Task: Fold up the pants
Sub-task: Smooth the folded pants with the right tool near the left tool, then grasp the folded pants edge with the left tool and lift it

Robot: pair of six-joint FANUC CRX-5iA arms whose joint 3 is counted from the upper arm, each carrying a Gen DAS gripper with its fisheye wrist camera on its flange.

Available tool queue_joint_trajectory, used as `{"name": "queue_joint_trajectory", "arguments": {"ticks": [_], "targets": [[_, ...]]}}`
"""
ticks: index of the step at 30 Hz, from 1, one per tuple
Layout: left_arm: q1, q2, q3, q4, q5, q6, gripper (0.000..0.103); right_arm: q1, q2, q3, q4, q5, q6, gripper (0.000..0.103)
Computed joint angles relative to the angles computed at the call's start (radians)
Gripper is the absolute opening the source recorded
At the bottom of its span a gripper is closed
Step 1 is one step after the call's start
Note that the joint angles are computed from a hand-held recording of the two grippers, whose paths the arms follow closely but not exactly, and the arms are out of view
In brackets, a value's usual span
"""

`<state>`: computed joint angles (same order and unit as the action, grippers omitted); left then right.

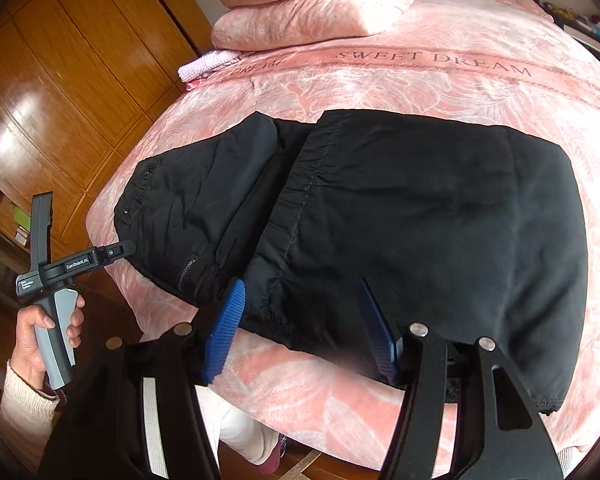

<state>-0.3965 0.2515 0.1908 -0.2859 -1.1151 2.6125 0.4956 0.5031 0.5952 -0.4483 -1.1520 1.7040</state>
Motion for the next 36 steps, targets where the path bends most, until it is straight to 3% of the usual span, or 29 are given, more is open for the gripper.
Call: {"name": "queue_joint_trajectory", "arguments": {"ticks": [5,10,12,14,18,24,28,32,34,36], "targets": [[0.001,-0.007,-0.014,0.002,-0.029,-0.014,0.098,0.037,0.019,0.02,0.024,-0.01,0.024,0.059],[0.045,-0.085,-0.135,0.031,0.022,0.073,0.098,0.047,0.077,0.087,0.036,-0.059,-0.012,0.059],[0.064,-0.111,-0.176,0.047,0.043,0.076,0.098,0.073,0.124,0.125,0.104,-0.11,-0.036,0.06],[0.086,-0.127,-0.209,0.067,0.075,0.071,0.097,0.078,0.121,0.106,0.107,-0.086,-0.029,0.064],[0.14,-0.164,-0.293,0.152,0.187,0.045,0.095,0.064,0.117,0.104,0.071,-0.085,-0.025,0.067],[0.23,-0.235,-0.49,0.379,0.464,-0.008,0.092,0.068,0.109,0.088,0.079,-0.072,-0.011,0.067],[0.251,-0.243,-0.533,0.428,0.508,-0.007,0.084,0.068,0.116,0.097,0.076,-0.077,-0.008,0.068],[0.266,-0.27,-0.568,0.451,0.564,0.006,0.06,0.07,0.118,0.094,0.074,-0.073,-0.002,0.07],[0.28,-0.287,-0.616,0.531,0.635,-0.043,0.06,0.074,0.118,0.093,0.078,-0.071,0.001,0.072],[0.292,-0.269,-0.617,0.587,0.63,-0.084,0.061,0.079,0.118,0.089,0.085,-0.065,-0.002,0.073]]}}
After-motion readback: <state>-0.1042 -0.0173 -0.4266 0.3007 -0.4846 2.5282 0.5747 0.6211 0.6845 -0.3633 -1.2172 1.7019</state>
